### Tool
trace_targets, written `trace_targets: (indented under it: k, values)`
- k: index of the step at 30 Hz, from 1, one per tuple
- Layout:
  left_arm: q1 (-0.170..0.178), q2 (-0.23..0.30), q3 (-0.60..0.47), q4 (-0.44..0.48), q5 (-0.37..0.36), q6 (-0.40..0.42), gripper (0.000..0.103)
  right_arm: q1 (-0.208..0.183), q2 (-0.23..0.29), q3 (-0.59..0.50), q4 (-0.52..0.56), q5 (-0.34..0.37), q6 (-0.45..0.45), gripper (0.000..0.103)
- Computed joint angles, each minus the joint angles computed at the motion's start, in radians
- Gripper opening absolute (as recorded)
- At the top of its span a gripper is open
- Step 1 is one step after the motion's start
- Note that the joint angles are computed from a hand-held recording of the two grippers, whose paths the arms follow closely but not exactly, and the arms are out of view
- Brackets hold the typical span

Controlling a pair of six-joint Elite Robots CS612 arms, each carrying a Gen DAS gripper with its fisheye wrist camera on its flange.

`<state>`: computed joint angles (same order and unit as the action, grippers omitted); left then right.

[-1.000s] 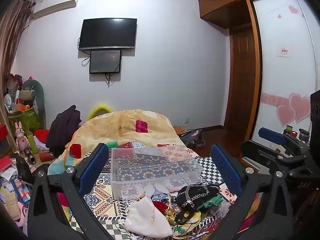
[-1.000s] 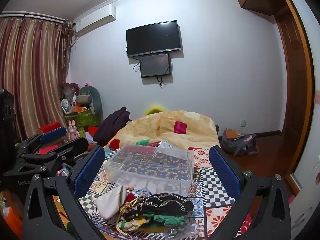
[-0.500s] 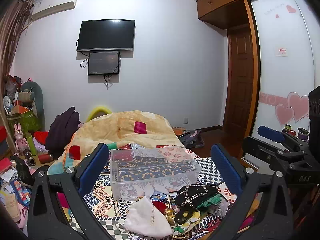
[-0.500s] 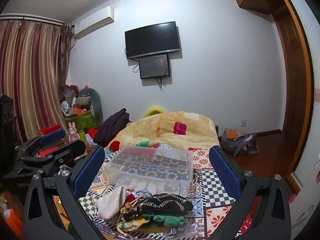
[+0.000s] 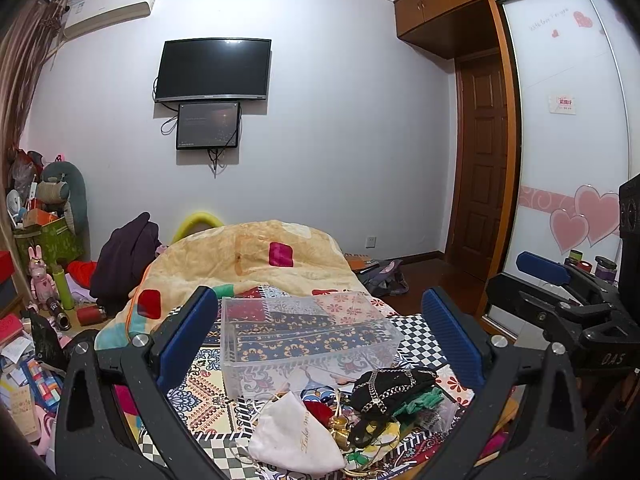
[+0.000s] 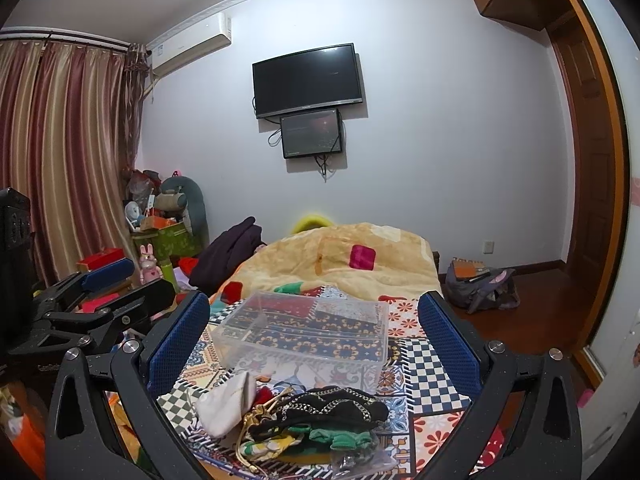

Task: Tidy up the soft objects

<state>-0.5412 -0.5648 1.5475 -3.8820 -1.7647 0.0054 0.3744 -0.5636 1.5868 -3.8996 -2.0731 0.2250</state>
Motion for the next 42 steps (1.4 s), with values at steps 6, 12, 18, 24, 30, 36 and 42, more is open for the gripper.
trace_targets:
  k: [6,12,18,24,30,36,42]
  values:
    - [0.000,0.000,0.000,0.001,-0.003,-0.001,0.103,-0.001,-0.001,0.003,-0.006,0.007,0.001,0.103]
    - [0.001,0.000,0.001,0.001,-0.007,0.000,0.103,-0.002,0.000,0.002,-0.008,0.009,-0.001,0.103]
    - [0.000,-0.002,0.003,0.001,-0.008,-0.001,0.103,-0.002,0.002,0.000,-0.011,0.016,-0.002,0.103]
    - [0.000,-0.003,0.004,0.001,-0.007,-0.002,0.103,-0.003,0.003,-0.002,-0.015,0.017,-0.004,0.103]
    - [-0.001,-0.006,0.006,0.001,-0.011,-0.005,0.103,-0.002,0.004,-0.001,-0.017,0.017,-0.004,0.103]
    - [0.000,-0.007,0.005,0.001,-0.020,-0.010,0.103,-0.001,0.005,-0.002,-0.023,0.014,-0.006,0.103]
    - [0.003,-0.007,0.005,0.001,-0.024,-0.009,0.103,-0.001,0.006,0.001,-0.025,0.013,-0.003,0.103]
